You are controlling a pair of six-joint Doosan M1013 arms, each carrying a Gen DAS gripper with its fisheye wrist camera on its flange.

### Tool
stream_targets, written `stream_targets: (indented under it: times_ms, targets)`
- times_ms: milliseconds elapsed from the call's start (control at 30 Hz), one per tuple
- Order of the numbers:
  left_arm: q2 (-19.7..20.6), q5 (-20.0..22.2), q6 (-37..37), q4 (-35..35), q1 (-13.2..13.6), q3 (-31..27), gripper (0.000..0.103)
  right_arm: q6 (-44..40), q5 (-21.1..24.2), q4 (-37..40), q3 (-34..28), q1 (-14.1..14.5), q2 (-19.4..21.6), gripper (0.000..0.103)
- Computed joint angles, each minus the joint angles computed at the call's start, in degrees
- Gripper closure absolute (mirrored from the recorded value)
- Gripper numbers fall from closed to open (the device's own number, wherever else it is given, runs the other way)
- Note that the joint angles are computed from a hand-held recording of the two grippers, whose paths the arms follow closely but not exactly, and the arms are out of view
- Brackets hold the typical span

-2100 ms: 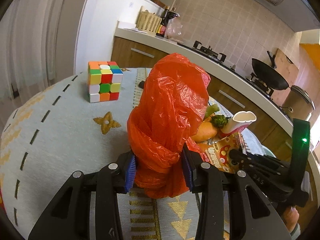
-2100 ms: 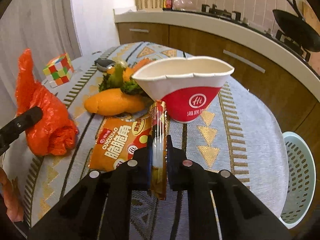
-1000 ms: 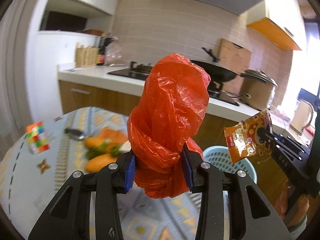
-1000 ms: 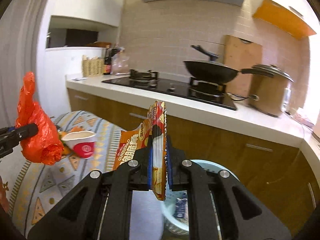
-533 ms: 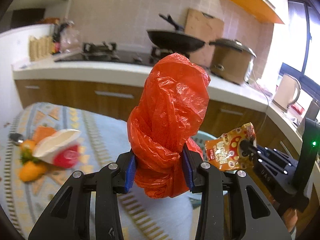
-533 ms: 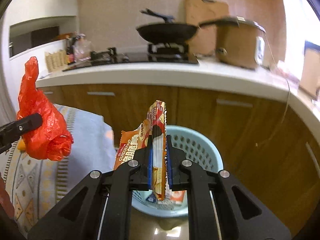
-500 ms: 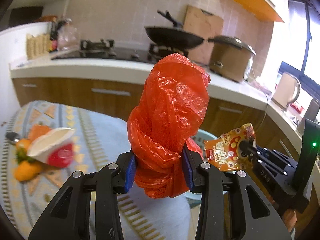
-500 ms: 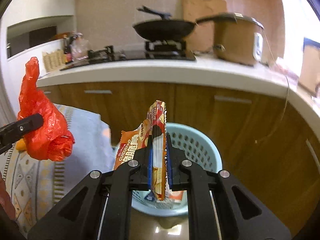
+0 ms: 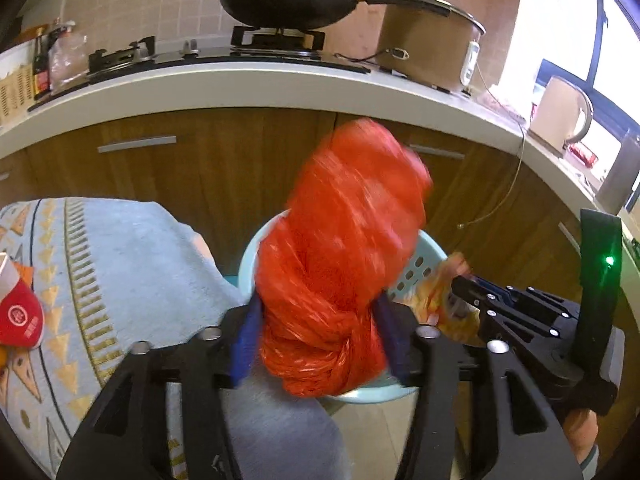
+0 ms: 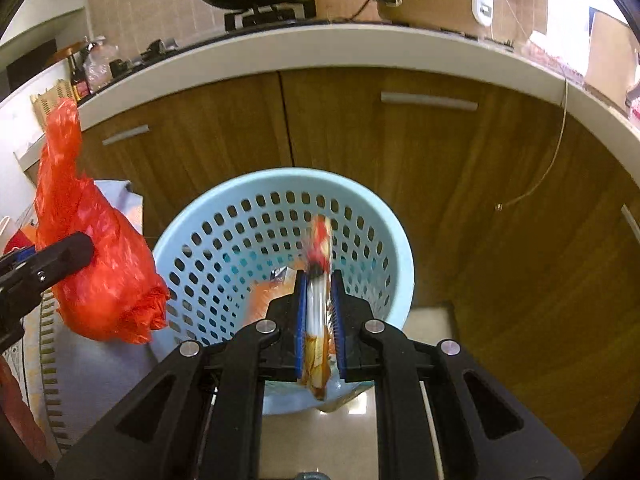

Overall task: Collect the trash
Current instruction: 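Carry the bag and wrapper over the blue basket and open both tools, then move both open tools back toward the table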

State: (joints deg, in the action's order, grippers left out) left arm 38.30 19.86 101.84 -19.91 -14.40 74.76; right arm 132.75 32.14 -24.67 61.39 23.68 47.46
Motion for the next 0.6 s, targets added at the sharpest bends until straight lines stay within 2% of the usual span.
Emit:
stream_targets:
  times_ms: [67, 133, 200, 400, 600]
  targets:
    - [0.0, -0.3, -0.6, 0.2, 0.1, 0.1, 0.038, -0.7, 0.7, 1.0, -0.5, -0.1, 0.4, 0.086]
    - [0.2, 0.7, -1.2, -0.1, 0.4, -0.2, 0.036, -0.3, 1.1, 1.1, -0.7, -0.1, 0.5, 0.063]
    - [0.1, 1.0, -1.1, -1.4, 0.8, -0.1, 0.036, 2.3, 0.0, -0.9, 0.1, -0.1, 0.1, 0.049]
    - [-1.0, -1.0, -2.0, -1.9, 1.4, 1.6, 0.035, 2.4, -1.5, -0.7, 0.5, 0.1, -0.6, 0.049]
    - [-3.7, -5.1, -3.1, -1.2, 2.0, 5.3, 0.035, -0.2, -4.6, 0.9, 0.8, 1.0, -1.6, 0.049]
